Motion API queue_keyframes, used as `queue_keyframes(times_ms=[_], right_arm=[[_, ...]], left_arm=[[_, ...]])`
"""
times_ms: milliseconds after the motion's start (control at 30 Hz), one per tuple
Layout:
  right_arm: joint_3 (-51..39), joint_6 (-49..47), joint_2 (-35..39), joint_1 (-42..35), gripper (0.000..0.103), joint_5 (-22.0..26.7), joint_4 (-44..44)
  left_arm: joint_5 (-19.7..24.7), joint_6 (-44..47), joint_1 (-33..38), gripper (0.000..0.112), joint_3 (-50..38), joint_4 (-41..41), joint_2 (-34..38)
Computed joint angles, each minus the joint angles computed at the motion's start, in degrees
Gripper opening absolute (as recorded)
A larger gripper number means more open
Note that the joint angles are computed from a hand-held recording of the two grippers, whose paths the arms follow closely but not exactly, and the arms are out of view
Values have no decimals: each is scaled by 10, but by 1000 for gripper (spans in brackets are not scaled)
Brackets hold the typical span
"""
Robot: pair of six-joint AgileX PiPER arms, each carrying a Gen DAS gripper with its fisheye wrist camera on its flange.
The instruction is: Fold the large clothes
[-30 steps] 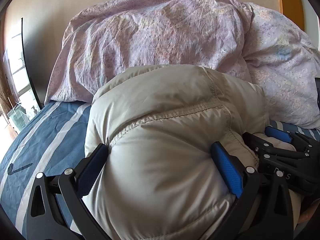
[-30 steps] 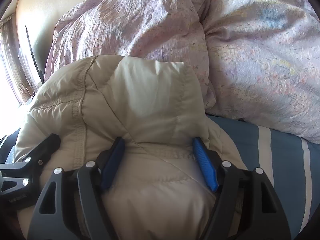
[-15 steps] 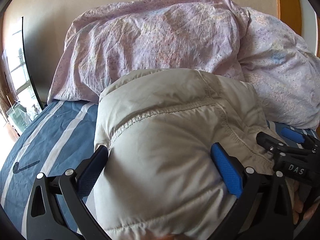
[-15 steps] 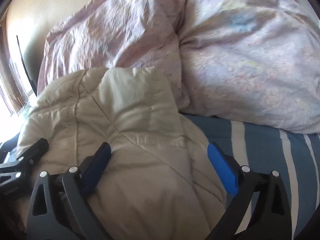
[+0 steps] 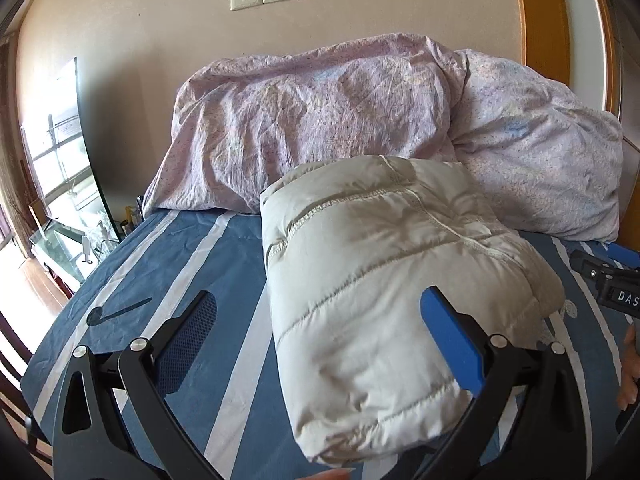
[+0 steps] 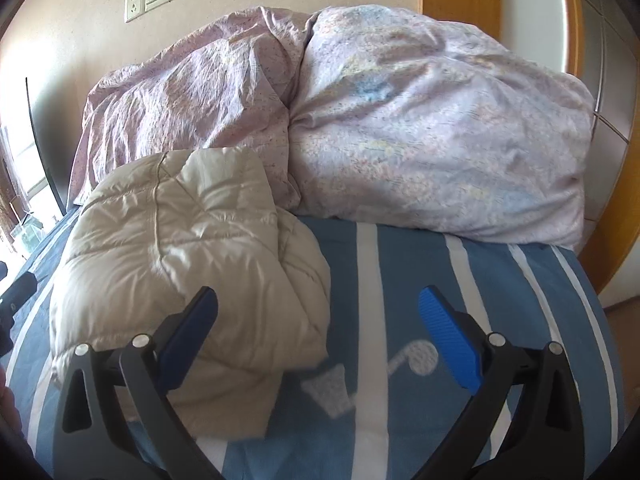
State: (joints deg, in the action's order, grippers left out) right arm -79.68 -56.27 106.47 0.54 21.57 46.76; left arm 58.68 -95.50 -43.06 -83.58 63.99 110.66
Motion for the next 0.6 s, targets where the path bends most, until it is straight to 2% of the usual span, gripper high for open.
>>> queue_keyframes(times_ms=[200,267,400,500,600], right_arm=[[106,-124,-77,-27,101,-3,112],[127,-136,-95,-30,101,-6,120],[171,-195,-128,-31,101,-26,171],[192,-216,-145,-33,101,-24,188],[212,-234,-163,-35,101,-21,204]], left_arm=[[45,-14,-59,102,22,-10,-16],[45,-23,-71,102,31,-14,-24],[71,-42,-94,102,37,-10,-24],[89,-45,-108,102,40,-7,-23],[90,-51,-117,102,48,-8,-29]])
